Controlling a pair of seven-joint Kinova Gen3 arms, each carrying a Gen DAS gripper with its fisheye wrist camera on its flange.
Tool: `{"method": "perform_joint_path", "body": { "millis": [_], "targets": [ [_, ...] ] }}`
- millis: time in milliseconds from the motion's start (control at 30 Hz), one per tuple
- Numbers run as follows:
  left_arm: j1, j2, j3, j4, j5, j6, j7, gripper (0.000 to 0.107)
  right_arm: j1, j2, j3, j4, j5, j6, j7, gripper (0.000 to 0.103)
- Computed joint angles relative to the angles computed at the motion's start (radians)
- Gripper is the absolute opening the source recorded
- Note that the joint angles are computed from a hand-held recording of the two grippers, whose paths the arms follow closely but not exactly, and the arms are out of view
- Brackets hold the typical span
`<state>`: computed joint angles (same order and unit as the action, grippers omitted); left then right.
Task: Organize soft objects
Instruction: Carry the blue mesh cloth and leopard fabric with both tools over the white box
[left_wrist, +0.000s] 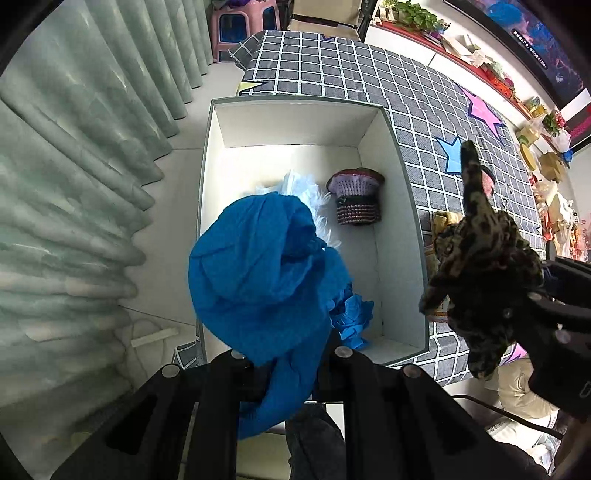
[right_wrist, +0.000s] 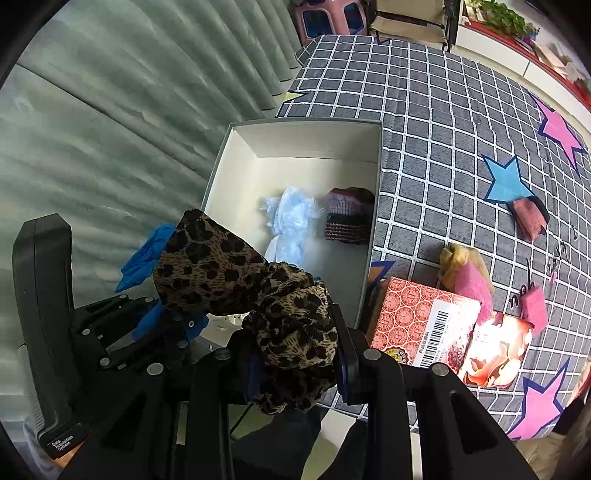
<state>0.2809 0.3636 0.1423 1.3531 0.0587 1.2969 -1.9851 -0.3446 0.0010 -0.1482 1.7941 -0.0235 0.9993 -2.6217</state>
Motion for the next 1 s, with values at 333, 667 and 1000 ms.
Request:
{"method": "perform_joint_path", "body": {
  "millis": [333,667,1000],
  "targets": [
    [0.012,0.016,-0.003,-0.013,-0.017,0.001,0.016,0.015,0.003,0.017,0.006,-0.017,-0.010,0.018,0.023,0.033],
    [0.018,0.030,-0.004,-0.024,-0.025,0.007,0.024,0.015,0.007,0.027,0.011,-0.024,-0.019,0.026,0.041,0.033],
    [0.027,0.043,-0.005,-0.031,-0.038,0.010,0.035,0.015,0.013,0.037,0.017,-0.023,-0.027,0.022,0.059,0.033]
  ]
}}
